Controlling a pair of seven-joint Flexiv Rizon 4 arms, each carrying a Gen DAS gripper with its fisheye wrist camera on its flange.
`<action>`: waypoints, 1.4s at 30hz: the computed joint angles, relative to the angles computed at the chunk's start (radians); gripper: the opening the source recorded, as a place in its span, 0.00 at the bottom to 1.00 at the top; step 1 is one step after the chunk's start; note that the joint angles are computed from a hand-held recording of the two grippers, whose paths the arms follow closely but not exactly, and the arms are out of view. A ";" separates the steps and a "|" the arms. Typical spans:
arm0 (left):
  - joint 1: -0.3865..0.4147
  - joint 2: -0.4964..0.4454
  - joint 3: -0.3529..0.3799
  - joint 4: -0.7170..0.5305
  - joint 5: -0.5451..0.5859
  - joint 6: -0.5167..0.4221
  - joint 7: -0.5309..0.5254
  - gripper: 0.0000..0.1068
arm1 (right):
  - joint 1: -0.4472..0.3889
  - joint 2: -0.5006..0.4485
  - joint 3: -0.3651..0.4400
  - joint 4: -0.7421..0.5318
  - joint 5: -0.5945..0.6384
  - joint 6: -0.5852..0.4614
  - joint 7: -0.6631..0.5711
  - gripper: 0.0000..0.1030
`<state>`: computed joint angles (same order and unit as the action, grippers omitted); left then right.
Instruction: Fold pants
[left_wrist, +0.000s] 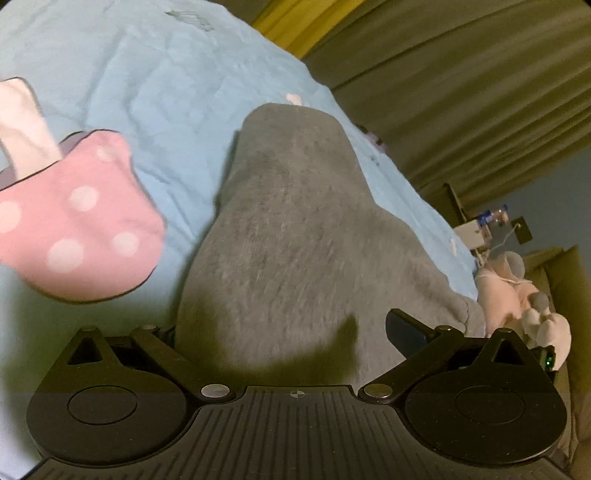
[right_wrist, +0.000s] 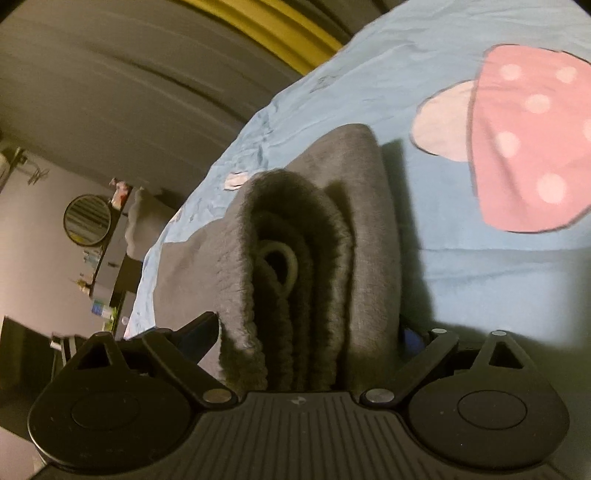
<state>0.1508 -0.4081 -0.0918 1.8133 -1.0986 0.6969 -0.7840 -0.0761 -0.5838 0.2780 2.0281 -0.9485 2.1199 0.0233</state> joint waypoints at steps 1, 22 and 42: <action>-0.004 -0.003 -0.001 -0.004 0.006 0.006 0.000 0.96 | -0.001 -0.002 -0.001 0.001 0.003 0.007 -0.001 0.88; -0.042 -0.005 -0.020 0.000 0.118 0.132 -0.010 0.96 | 0.027 0.043 0.032 0.008 0.091 -0.146 -0.188 0.95; -0.133 0.076 -0.026 0.075 0.097 0.411 -0.027 0.27 | 0.514 0.261 -0.295 0.096 0.658 -0.246 -0.523 0.57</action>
<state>0.0174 -0.3321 -0.1179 1.8881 -1.0011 1.1078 -0.8114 0.4378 -0.3232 -0.0173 2.1244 -0.2907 1.8740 -0.4995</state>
